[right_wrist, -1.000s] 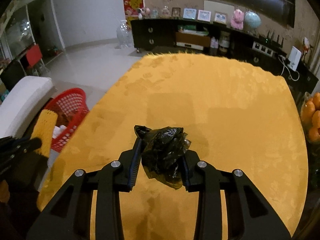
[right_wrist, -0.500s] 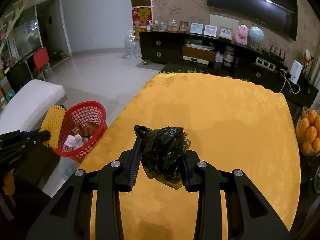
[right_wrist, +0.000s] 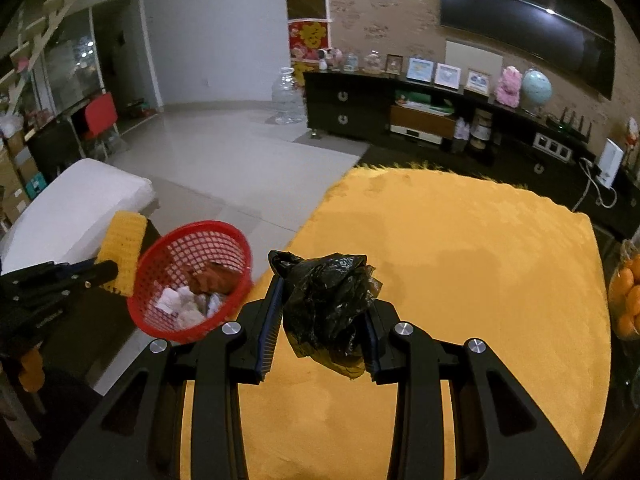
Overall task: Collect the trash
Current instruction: 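Carry the foam net and black bag in both grippers over the wastebasket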
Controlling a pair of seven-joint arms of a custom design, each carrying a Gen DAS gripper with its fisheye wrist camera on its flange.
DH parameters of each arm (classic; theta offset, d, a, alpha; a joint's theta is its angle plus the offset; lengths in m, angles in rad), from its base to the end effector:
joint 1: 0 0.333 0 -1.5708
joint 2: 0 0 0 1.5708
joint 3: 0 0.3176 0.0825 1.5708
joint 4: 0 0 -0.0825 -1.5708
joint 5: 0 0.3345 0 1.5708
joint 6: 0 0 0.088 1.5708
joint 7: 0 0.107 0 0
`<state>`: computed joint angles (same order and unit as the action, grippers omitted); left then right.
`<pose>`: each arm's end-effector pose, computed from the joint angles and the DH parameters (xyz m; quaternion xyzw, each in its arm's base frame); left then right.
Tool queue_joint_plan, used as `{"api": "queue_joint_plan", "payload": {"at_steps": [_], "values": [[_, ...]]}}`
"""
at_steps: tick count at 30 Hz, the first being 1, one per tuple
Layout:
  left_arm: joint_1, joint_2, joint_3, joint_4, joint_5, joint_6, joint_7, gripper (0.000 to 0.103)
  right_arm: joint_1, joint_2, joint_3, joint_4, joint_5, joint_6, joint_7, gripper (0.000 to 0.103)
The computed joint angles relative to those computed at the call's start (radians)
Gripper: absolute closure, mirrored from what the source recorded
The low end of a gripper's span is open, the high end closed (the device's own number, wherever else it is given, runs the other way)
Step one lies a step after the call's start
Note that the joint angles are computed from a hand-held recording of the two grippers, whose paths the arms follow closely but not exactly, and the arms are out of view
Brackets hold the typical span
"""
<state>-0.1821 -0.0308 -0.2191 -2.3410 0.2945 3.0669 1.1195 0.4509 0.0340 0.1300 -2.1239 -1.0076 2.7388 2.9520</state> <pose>0.4607 -0.2215 0.4681 -0.5743 0.7299 -0.3177 0.1911 0.4334 0.3231 0.4750 -0.6591 0.6389 -0.2519 0.3066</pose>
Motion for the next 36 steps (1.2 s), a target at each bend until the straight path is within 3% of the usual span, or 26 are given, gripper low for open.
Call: {"api": "queue_joint_plan", "payload": {"at_steps": [5,25,34,36], "values": [[0.01,0.012,0.006,0.014,0.027,-0.004,-0.02,0.089,0.017,0.053,-0.002,0.073,0.031,0.015,-0.049,0.069],[0.008,0.141,0.03,0.13,-0.153,-0.078,0.144,0.089,0.115,0.257,-0.082,0.291,0.378,0.087,-0.341,0.069],[-0.024,0.238,0.066,0.231,-0.104,-0.132,0.114,0.088,0.144,0.283,-0.118,0.299,0.44,0.092,-0.39,0.069],[-0.017,0.253,0.059,0.246,-0.125,-0.145,0.124,0.081,0.144,0.29,-0.121,0.301,0.453,0.093,-0.401,0.069]]}}
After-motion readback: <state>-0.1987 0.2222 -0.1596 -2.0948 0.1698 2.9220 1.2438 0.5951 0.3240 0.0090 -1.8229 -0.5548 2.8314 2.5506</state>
